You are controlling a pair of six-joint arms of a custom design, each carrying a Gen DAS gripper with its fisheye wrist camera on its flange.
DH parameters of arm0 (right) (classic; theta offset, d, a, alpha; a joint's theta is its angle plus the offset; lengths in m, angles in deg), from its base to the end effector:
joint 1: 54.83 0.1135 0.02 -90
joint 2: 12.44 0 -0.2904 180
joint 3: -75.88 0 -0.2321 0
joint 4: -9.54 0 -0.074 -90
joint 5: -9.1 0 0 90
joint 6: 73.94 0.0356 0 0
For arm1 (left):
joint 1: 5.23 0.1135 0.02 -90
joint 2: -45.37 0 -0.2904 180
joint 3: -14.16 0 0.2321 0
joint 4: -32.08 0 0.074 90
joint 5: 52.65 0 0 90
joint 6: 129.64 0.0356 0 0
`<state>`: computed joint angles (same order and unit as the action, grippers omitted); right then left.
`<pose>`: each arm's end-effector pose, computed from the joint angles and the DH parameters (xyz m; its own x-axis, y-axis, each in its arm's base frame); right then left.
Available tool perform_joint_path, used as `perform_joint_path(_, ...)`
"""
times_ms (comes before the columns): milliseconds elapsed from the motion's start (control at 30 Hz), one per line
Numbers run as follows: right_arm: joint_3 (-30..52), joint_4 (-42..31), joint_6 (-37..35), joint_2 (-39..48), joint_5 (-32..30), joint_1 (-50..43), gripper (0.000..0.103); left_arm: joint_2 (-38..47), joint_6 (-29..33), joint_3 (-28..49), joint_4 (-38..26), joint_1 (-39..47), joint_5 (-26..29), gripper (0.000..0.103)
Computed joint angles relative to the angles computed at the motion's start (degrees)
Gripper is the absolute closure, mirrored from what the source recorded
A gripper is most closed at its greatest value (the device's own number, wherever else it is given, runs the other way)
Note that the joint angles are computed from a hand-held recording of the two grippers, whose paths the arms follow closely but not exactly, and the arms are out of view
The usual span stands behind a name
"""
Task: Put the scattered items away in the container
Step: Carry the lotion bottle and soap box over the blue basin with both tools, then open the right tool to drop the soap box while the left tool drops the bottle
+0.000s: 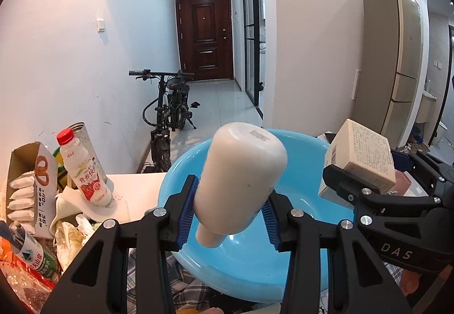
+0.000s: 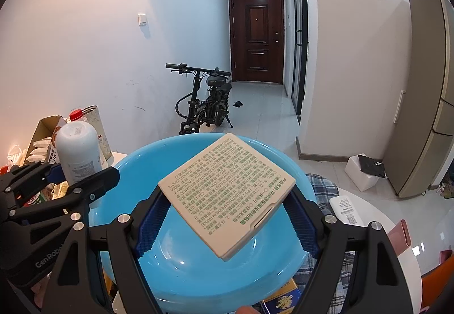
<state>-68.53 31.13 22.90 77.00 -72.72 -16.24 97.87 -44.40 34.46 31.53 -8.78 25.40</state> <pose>0.1958 0.1498 0.1582 -0.4766 -0.2295 -0.8487 -0.4699 0.8823 0.0253 0.1314 -0.0008 0.1613 -0.5287 -0.0485 -0.8474 -0.1576 0.9866 0.0418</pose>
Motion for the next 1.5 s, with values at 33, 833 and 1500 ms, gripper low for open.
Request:
perform_joint_path(33, 0.0, 0.1, 0.0, 0.0, 0.0, 0.0, 0.022, -0.1, 0.0, 0.0, 0.0, 0.0, -0.2, 0.061)
perform_joint_path(833, 0.1, 1.4, -1.0, 2.3, 0.6, -0.6, 0.021, 1.1, 1.5, 0.0, 1.2, 2.1, 0.6, 0.061)
perform_joint_path(1500, 0.2, -0.8, -2.7, 2.4, 6.6, -1.2, 0.0, -1.8, 1.9, 0.5, -1.7, 2.6, 0.9, 0.061)
